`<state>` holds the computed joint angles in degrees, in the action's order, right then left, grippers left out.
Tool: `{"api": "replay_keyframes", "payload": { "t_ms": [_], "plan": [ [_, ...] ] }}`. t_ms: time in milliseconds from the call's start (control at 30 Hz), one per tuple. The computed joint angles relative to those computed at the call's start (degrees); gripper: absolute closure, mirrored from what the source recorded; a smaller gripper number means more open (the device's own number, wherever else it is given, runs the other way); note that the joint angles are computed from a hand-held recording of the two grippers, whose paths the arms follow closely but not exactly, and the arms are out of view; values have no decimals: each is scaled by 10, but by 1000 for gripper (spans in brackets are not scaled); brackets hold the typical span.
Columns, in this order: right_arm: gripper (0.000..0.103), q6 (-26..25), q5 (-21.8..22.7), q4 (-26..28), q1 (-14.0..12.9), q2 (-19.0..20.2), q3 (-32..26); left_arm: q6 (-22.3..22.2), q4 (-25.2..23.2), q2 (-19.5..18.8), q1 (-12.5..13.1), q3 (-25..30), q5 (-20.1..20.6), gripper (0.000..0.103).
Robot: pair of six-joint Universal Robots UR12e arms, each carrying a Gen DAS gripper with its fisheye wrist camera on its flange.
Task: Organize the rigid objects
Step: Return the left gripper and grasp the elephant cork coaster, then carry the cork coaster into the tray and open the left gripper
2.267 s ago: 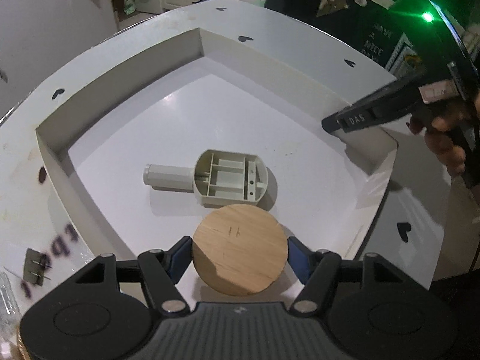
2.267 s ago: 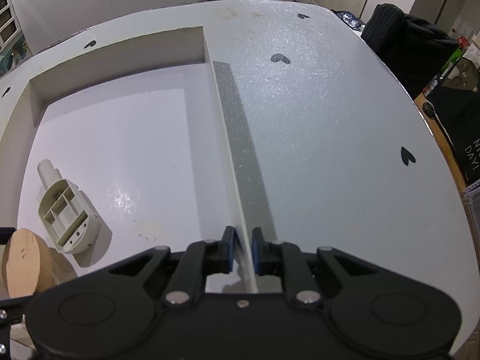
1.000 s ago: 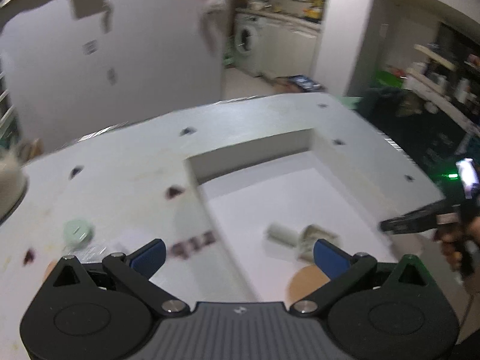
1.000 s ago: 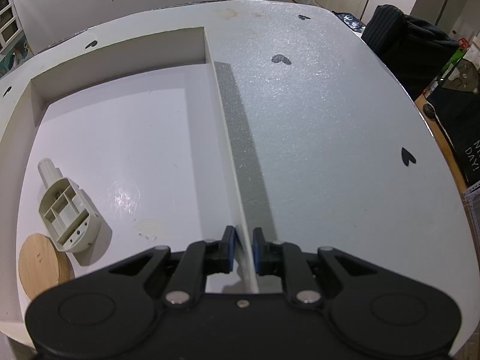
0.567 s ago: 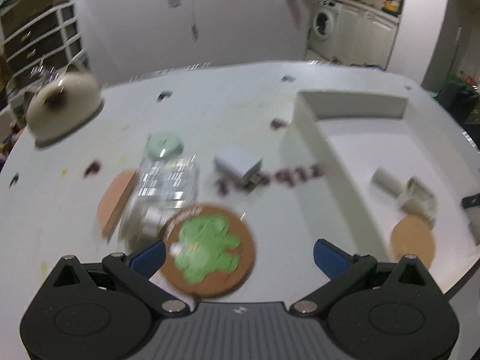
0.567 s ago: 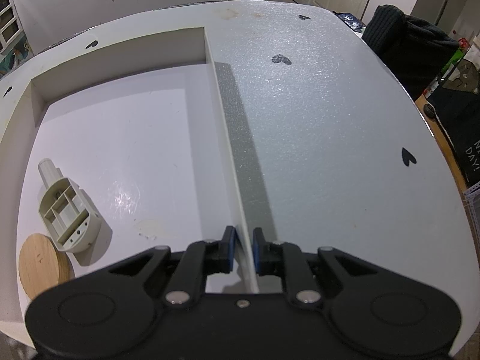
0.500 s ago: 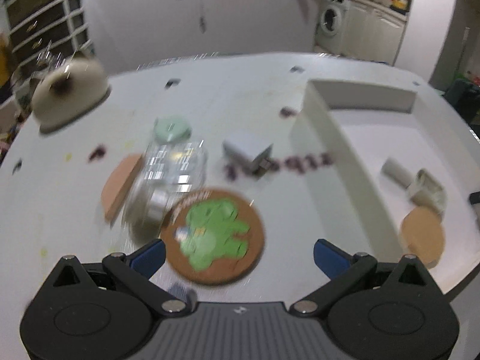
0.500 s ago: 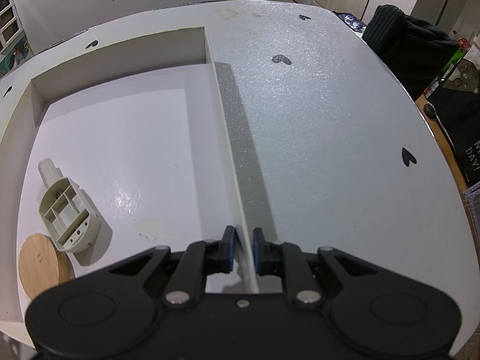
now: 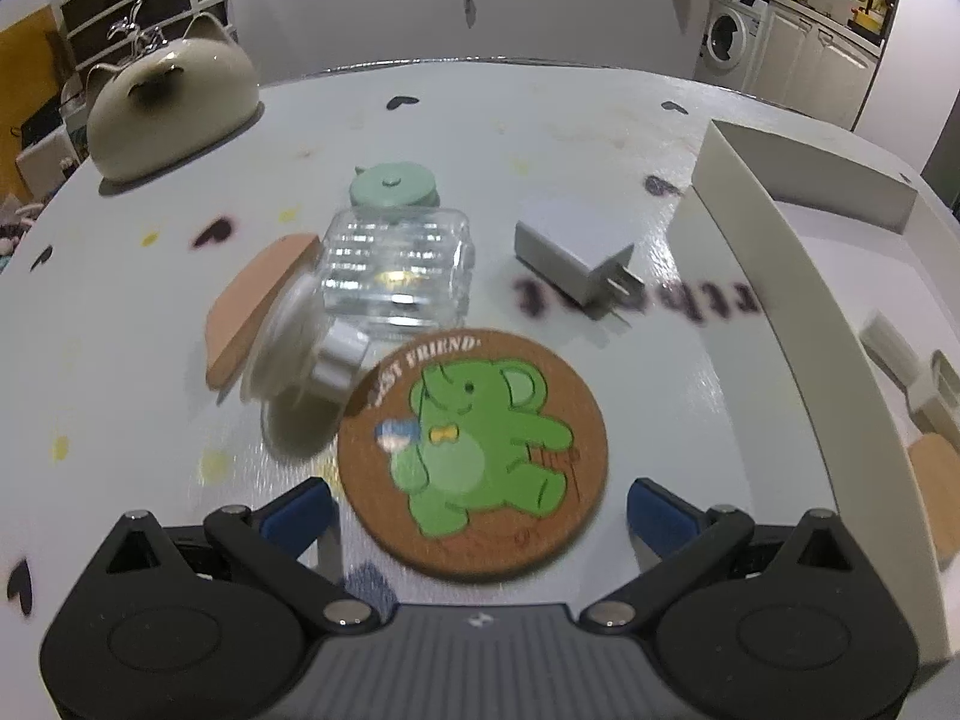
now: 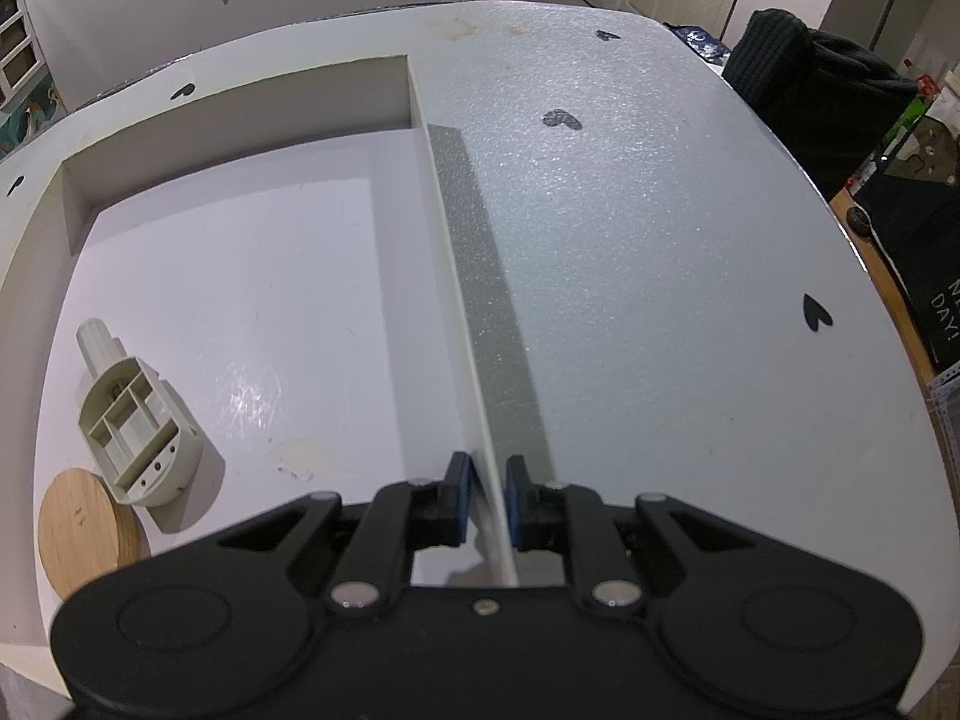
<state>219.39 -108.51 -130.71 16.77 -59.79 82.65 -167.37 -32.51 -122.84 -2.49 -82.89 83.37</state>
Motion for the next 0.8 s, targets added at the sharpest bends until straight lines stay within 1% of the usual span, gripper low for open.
{"api": "replay_keyframes", "payload": {
  "t_ms": [233,367,667,800],
  "plan": [
    [89,1,0,0,0,0,0,-7,-4,-18,-2,27,7,0],
    [89,0,0,0,0,0,0,-7,2,-18,-1,27,1,4],
    [89,-5,0,-2,0,-1,1,-1,16,4,2,0,-33,4],
    [89,-8,-1,-7,0,-1,3,-2,29,17,0,-8,-58,4]
  ]
}}
